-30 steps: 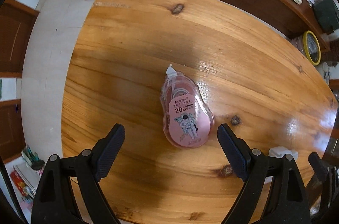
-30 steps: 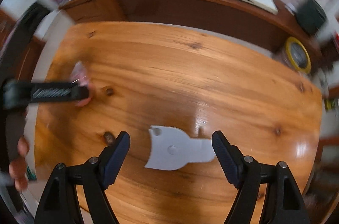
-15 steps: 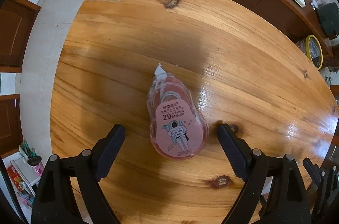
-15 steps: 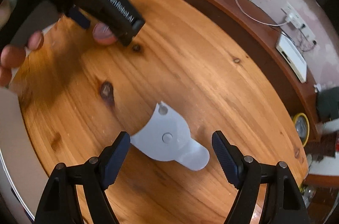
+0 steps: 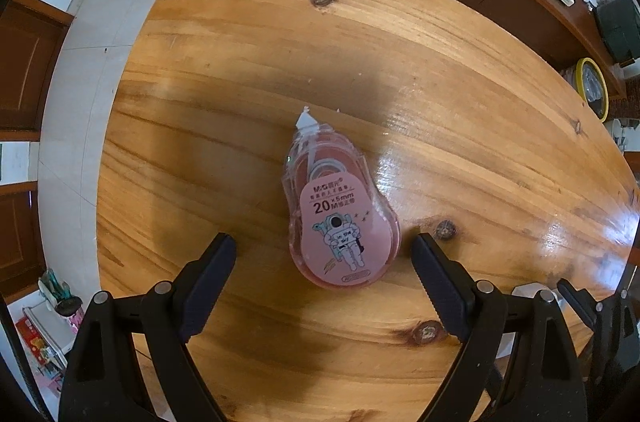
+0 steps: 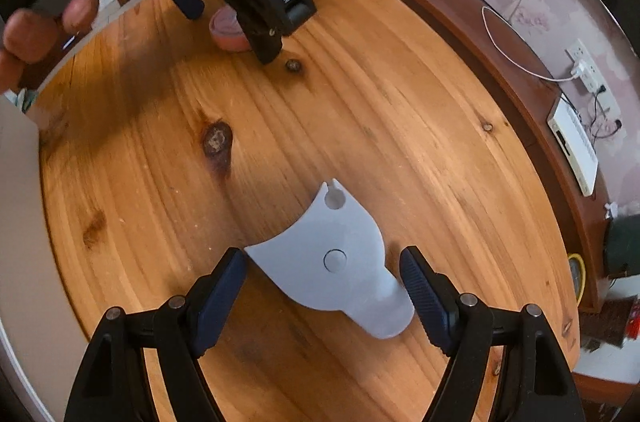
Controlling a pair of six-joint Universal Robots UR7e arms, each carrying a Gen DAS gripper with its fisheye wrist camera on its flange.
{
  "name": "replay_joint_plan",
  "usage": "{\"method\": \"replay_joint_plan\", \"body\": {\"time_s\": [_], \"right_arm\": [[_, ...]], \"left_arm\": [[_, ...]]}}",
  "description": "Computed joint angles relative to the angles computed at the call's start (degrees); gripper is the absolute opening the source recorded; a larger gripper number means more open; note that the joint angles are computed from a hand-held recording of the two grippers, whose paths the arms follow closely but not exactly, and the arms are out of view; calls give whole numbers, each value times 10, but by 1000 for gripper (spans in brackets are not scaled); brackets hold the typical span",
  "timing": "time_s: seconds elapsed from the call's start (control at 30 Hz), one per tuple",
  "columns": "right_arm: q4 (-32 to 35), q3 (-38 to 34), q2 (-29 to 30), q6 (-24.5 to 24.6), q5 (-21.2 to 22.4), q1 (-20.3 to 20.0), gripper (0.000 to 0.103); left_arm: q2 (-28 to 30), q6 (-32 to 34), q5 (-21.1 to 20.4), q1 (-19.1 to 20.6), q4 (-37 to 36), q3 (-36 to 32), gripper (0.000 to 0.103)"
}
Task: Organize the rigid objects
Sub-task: 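Grasp the pink tape dispenser with the left gripper while the right gripper grasps the white holder, then carry the pink dispenser into the tray with the left gripper while the right gripper carries the white holder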
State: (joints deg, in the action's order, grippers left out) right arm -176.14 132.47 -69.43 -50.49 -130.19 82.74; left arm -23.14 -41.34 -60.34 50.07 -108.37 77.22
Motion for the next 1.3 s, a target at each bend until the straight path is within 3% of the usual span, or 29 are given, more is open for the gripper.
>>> {"method": "replay_joint_plan", "body": {"time_s": [0.23,0.33,0.37,0.4,0.73,0.9,1.07,1.3], "right_arm": [[31,-18,-8,48,14,-10,67],[28,-14,-15,79,25,-11,67],[27,-16,-19,83,33,-15,66],[23,-12,-27,91,45,-18,66],[28,21,-97,166,134,-29,66],[23,37,-132,192,171,-26,66],[17,67,-178,234,186,11,66],[12,103,-238,307,170,103,67]], "left_arm": [[-17,4,3,0,-19,27,89],[-27,19,11,-7,-43,48,70],[-30,32,14,-9,-53,54,54],[-31,40,19,-10,-51,52,53],[-58,98,17,-19,-100,113,53],[-98,136,-13,-32,-134,155,53],[-168,169,-68,-46,-146,205,53],[-251,183,-90,-81,-135,247,53]]}}
